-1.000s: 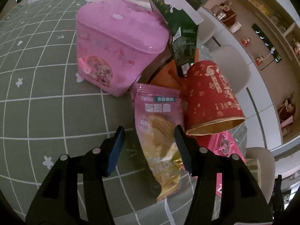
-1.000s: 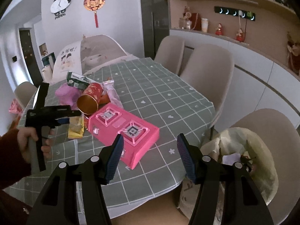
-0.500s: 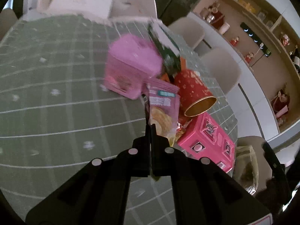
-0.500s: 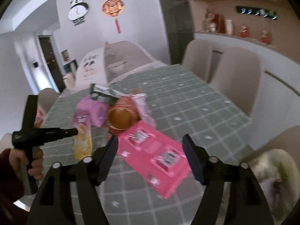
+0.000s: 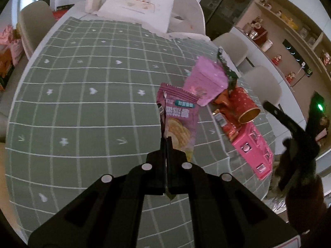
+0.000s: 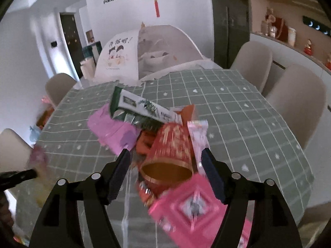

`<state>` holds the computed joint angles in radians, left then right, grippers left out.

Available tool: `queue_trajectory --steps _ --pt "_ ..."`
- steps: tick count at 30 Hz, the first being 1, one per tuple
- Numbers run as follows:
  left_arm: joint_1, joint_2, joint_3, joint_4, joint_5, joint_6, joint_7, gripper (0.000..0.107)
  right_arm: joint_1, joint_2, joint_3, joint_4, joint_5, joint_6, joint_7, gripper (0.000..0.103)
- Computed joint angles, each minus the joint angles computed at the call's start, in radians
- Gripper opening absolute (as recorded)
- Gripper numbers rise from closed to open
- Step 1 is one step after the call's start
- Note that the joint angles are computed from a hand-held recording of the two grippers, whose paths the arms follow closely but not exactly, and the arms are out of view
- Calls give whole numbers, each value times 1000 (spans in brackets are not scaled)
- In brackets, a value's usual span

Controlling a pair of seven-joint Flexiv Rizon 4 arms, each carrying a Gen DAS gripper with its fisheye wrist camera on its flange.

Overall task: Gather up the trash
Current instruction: 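Grasp the pink chip bag with the left gripper while the right gripper returns to the table, then grasp the red paper cup with the right gripper while the left gripper holds the chip bag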

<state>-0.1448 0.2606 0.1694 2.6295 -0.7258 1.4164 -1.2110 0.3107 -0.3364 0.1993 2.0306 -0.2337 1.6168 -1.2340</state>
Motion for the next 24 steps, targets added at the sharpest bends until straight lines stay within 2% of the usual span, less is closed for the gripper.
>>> queue_trajectory --steps 5,11,13,19,24 --pt "25 25 35 9 1 -14 36 1 23 -96 -25 -130 -18 -127 20 67" --pt "3 19 48 3 -86 -20 115 1 12 -126 12 -155 19 -213 -3 67" --pt "-5 9 41 -4 -116 -25 144 1 34 -113 -8 -126 8 -186 0 56" --pt "-41 -12 7 -34 -233 -32 248 1 84 -4 -56 1 -38 -75 36 53" --pt "-92 -17 -33 -71 -335 -11 335 1 80 109 -59 83 -59 -25 58 53"
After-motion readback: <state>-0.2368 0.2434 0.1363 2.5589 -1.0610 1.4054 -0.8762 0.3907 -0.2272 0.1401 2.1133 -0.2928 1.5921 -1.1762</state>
